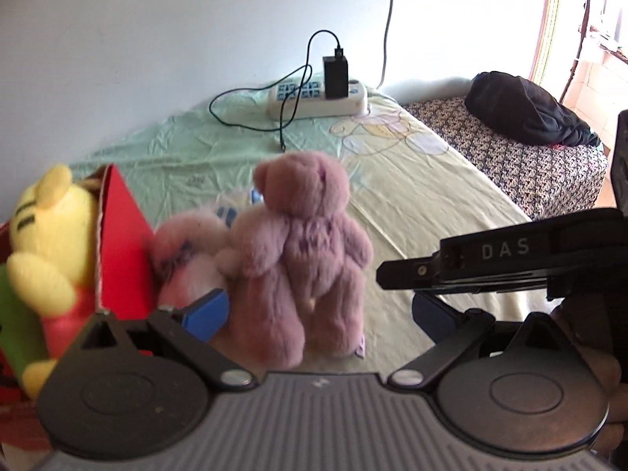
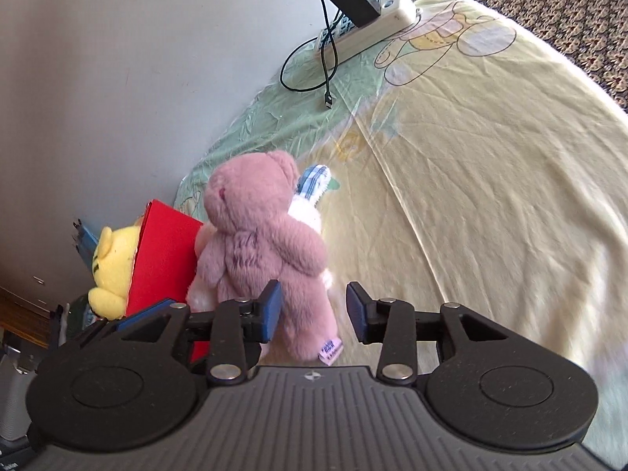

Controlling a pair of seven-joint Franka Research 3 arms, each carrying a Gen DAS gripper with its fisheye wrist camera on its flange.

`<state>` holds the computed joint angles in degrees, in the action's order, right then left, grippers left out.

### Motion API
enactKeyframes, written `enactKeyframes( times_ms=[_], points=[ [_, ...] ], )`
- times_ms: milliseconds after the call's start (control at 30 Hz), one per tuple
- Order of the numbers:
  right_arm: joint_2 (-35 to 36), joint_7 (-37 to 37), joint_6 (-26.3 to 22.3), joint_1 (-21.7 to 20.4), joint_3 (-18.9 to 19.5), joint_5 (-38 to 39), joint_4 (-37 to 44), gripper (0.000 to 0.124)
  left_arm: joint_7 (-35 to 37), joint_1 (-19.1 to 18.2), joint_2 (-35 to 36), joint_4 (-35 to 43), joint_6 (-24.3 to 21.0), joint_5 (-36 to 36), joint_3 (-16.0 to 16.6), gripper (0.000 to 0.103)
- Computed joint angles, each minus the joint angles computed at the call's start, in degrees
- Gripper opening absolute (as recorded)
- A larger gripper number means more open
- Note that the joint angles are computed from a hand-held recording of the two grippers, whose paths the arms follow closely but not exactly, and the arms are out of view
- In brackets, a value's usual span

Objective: Organize objects
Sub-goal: 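Grasp the pink teddy bear with the right gripper, then lift the pink teddy bear and carry it toward the red box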

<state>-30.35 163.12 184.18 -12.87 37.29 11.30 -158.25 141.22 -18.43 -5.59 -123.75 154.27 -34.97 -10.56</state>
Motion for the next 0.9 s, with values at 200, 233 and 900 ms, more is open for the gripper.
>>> enactKeyframes(
  times_ms=[200, 233, 900],
  points=[
    [10.1, -5.4, 11.4, 6.4, -8.9, 0.5, 1.1, 0.047, -0.7, 1.5, 5.0, 5.6, -4.0, -1.0, -0.5, 0.1],
    [11.5, -6.3, 12.7, 7.5, -10.3, 0.3, 1.5, 0.051, -2.1, 2.1, 6.3, 7.2, -5.8, -0.5, -0.9, 0.1],
    [19.3, -11.4, 29.1, 26.6, -33.0, -10.5, 2.1, 0.031, -7.3, 8.2, 11.9, 13.6, -11.9, -0.1, -5.5, 0.096]
  ],
)
